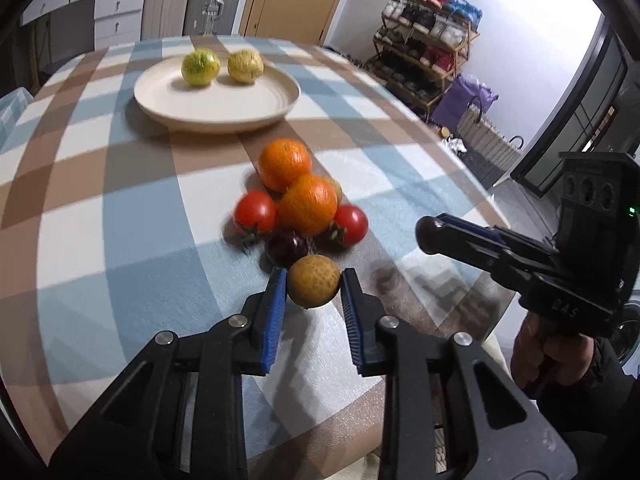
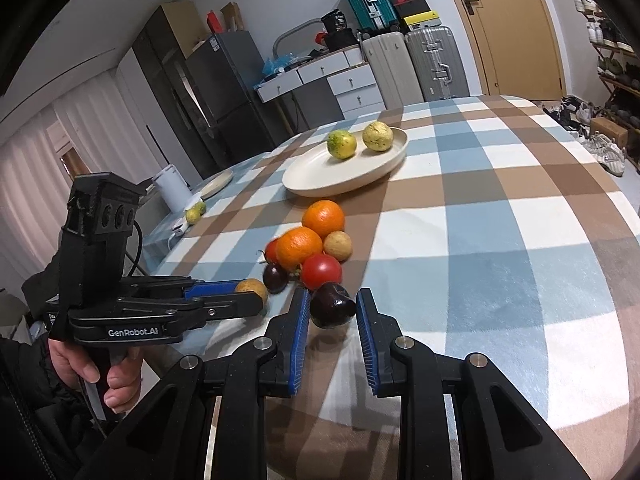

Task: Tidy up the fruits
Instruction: 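Grasp the dark plum with the right tool while the left tool grasps the brown kiwi, then place the kiwi and plum on the cream plate and open both tools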

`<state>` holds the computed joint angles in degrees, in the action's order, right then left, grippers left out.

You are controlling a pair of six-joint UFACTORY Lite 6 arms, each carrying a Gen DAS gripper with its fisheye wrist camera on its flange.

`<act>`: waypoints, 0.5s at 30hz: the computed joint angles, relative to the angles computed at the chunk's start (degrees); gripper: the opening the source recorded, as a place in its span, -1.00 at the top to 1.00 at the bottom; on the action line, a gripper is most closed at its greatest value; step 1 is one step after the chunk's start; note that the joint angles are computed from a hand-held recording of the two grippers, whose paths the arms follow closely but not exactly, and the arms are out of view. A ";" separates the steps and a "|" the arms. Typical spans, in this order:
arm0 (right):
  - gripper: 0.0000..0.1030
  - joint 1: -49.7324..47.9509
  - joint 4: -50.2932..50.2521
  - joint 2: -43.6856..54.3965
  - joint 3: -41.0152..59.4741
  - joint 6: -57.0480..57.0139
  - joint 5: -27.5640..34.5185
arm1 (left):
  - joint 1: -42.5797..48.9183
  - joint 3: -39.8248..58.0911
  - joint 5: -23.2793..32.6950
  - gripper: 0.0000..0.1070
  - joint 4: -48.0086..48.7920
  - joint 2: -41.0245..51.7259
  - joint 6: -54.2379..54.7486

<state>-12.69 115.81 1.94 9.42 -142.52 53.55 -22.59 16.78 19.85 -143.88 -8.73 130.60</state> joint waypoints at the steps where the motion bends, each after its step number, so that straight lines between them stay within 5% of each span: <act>1: 0.52 0.18 -0.30 0.43 0.61 0.60 0.32 | 0.69 -0.46 -0.15 0.54 1.21 -1.32 -0.62; 8: 0.52 3.19 -3.75 1.43 8.87 9.39 0.06 | 14.20 5.04 2.39 0.54 25.10 -0.10 -17.08; 15: 0.52 7.24 -6.53 8.86 23.26 18.56 -0.10 | 22.10 18.85 4.07 0.54 35.65 10.21 -24.16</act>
